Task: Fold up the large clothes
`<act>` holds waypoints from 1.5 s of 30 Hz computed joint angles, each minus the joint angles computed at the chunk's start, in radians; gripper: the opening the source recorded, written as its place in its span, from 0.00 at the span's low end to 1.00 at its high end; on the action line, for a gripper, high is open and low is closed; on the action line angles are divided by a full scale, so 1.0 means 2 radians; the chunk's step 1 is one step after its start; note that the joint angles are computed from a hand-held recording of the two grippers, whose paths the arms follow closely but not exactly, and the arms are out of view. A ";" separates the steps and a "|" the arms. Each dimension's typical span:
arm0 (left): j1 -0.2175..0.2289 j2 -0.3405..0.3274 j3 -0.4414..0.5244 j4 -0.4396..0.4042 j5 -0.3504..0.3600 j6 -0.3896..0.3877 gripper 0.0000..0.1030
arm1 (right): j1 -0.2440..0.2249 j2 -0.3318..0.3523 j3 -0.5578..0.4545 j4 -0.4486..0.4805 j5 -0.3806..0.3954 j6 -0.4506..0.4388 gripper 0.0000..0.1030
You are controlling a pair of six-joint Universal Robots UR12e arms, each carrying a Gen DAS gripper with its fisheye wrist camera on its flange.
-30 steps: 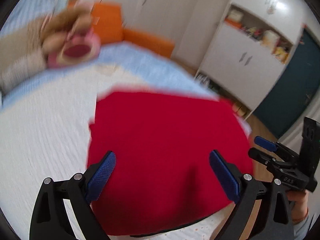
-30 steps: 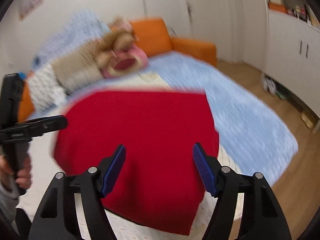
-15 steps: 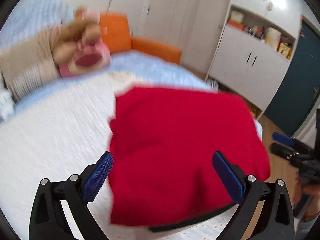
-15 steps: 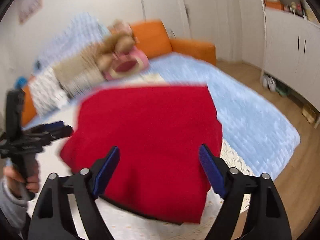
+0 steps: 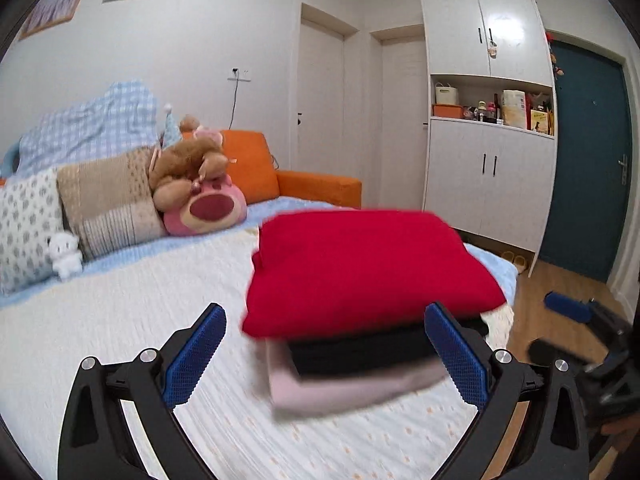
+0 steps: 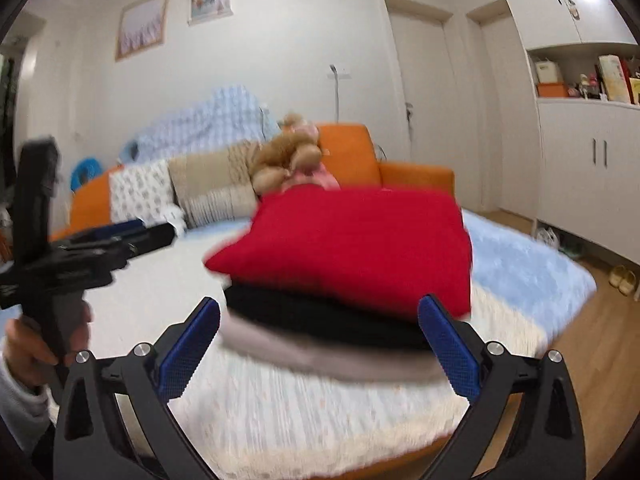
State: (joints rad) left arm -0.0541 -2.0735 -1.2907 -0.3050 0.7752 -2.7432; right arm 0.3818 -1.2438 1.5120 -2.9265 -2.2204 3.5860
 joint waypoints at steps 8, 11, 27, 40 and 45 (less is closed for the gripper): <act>-0.008 0.013 -0.040 -0.050 0.052 0.039 0.98 | 0.002 -0.012 0.019 0.107 -0.005 0.111 0.95; -0.007 0.016 -0.048 -0.049 0.050 0.029 0.98 | 0.009 -0.017 0.027 0.116 -0.027 0.120 0.95; -0.015 0.015 -0.045 -0.049 0.075 0.035 0.98 | 0.005 -0.011 0.024 0.107 -0.024 0.091 0.95; -0.017 0.008 -0.035 -0.047 0.075 0.028 0.98 | -0.001 -0.011 0.016 0.121 -0.035 0.077 0.95; -0.018 0.004 -0.033 -0.035 0.076 0.023 0.98 | -0.005 -0.010 0.013 0.123 -0.035 0.070 0.95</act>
State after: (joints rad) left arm -0.0906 -2.0646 -1.3561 -0.3748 0.9265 -2.6963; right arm 0.3727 -1.2636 1.5370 -2.6802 -2.2908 3.7255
